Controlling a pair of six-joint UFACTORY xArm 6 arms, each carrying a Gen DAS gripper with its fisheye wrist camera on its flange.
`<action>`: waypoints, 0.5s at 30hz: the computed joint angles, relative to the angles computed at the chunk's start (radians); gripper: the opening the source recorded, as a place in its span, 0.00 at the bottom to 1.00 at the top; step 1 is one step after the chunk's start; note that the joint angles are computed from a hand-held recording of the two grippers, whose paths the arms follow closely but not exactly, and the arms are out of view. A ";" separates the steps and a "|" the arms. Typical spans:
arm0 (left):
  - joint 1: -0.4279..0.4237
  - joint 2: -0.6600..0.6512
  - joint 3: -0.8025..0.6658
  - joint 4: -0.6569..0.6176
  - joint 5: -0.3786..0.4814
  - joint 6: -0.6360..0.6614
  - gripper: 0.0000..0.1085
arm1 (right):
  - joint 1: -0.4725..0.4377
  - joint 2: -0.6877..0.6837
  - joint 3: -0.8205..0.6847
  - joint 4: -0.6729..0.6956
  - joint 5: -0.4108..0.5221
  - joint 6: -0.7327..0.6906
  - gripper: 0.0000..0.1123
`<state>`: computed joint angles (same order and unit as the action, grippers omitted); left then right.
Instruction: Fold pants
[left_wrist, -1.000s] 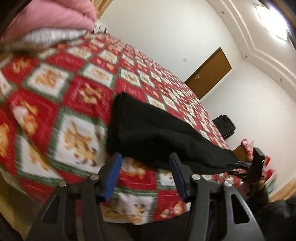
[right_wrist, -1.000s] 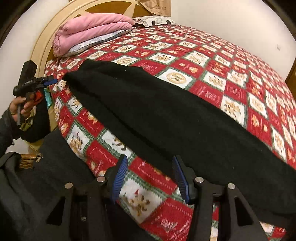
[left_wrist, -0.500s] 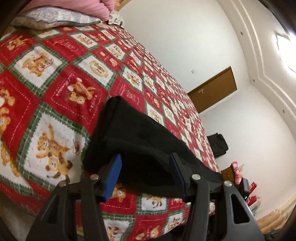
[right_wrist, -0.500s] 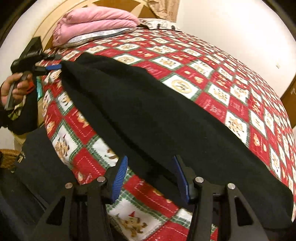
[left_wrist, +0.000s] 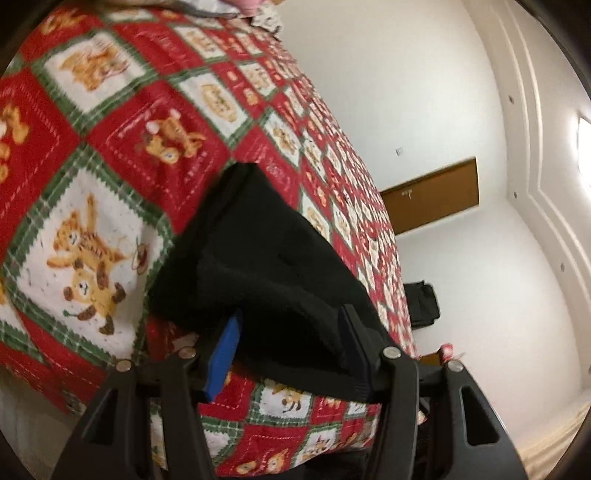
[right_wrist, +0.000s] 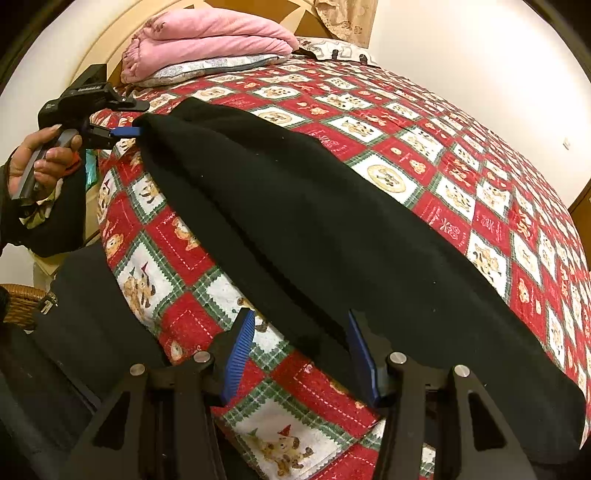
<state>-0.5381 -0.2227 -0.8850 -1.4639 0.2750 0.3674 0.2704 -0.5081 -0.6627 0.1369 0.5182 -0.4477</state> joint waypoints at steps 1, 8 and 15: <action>0.006 0.003 -0.004 -0.050 0.009 0.019 0.52 | 0.000 0.005 -0.002 0.000 0.002 0.002 0.46; 0.001 0.019 -0.013 0.022 -0.009 -0.139 0.35 | 0.008 0.024 -0.012 0.018 -0.003 -0.005 0.46; -0.059 0.003 0.009 0.378 -0.137 -0.335 0.05 | 0.015 0.034 0.024 -0.125 -0.133 0.065 0.46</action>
